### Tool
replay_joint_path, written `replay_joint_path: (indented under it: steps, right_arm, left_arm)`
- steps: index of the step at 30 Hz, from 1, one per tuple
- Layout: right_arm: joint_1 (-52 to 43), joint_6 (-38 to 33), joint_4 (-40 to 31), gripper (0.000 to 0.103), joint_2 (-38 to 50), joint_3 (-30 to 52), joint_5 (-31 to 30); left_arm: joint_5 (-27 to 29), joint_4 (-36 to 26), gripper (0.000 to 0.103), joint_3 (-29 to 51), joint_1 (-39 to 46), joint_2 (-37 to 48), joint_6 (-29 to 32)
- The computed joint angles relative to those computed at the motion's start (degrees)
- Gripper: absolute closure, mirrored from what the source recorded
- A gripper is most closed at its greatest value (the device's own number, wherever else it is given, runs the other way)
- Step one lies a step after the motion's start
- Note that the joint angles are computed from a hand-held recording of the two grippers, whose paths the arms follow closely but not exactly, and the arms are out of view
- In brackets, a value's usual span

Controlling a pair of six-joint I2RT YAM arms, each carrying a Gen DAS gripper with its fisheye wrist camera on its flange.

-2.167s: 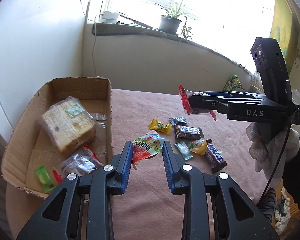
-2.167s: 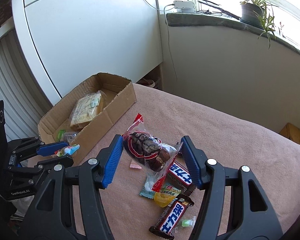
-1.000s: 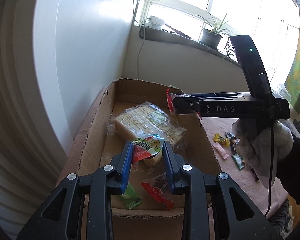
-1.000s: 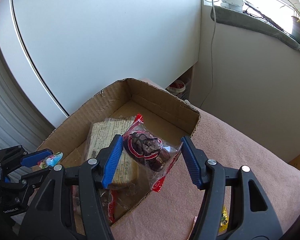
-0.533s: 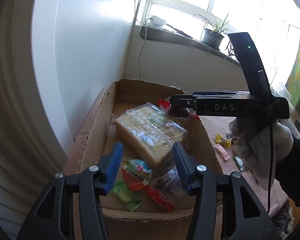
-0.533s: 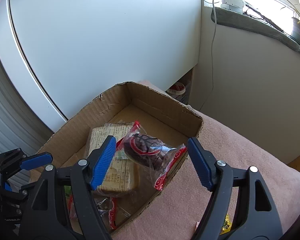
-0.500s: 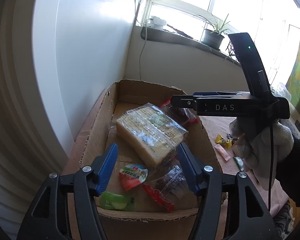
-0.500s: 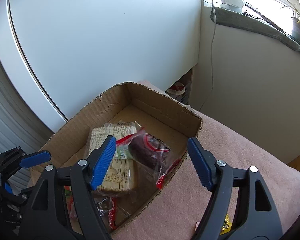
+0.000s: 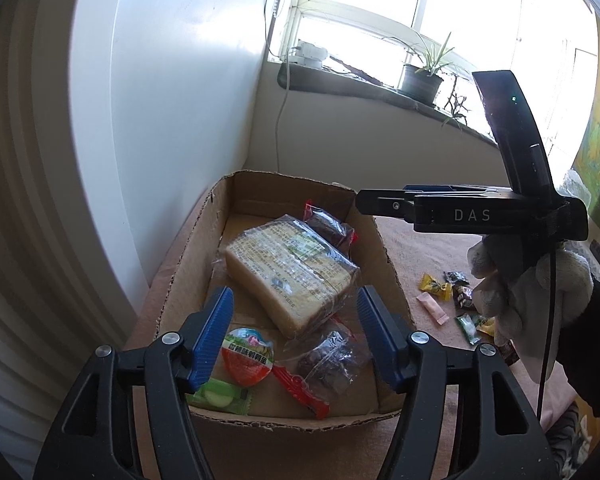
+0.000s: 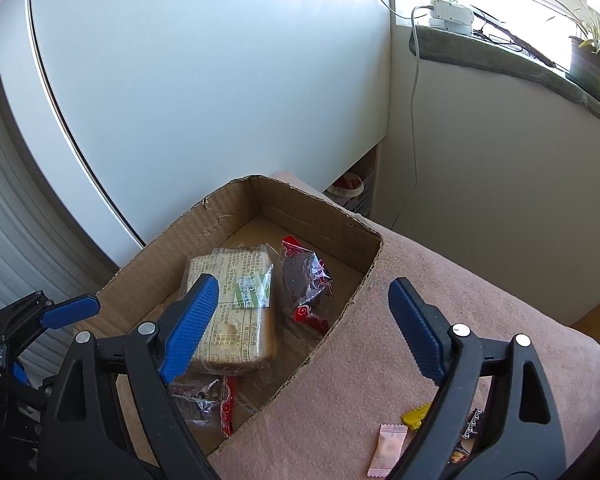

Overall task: Organize snacks
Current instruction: 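Drop the orange packet into the box with left tool while right tool releases snack bag, then move both tools away from the box back over the snacks on the table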

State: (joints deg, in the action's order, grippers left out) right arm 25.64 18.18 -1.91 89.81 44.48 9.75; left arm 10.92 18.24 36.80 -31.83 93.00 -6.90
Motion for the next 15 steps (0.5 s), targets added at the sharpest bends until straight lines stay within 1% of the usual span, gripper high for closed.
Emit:
replay_joint_path:
  steps: [6,12,15]
  right_arm:
    - [0.18,0.53,-3.0,0.014,-8.23,-4.45,0.9]
    - [-0.32,1.26,-8.53,0.014,-22.04,-11.43,1.63]
    - [-1.5,1.51,-12.79,0.014,-30.12,-15.14,1.76]
  left_arm:
    - [-0.8,-0.73,0.039,-1.33,-1.91,-3.17,-0.68]
    - [-1.94,-1.07,0.039,-2.09,-5.28,-5.1,-1.81]
    - [-2.53,-0.65,0.039,-1.94,-7.55,-4.78,-2.52]
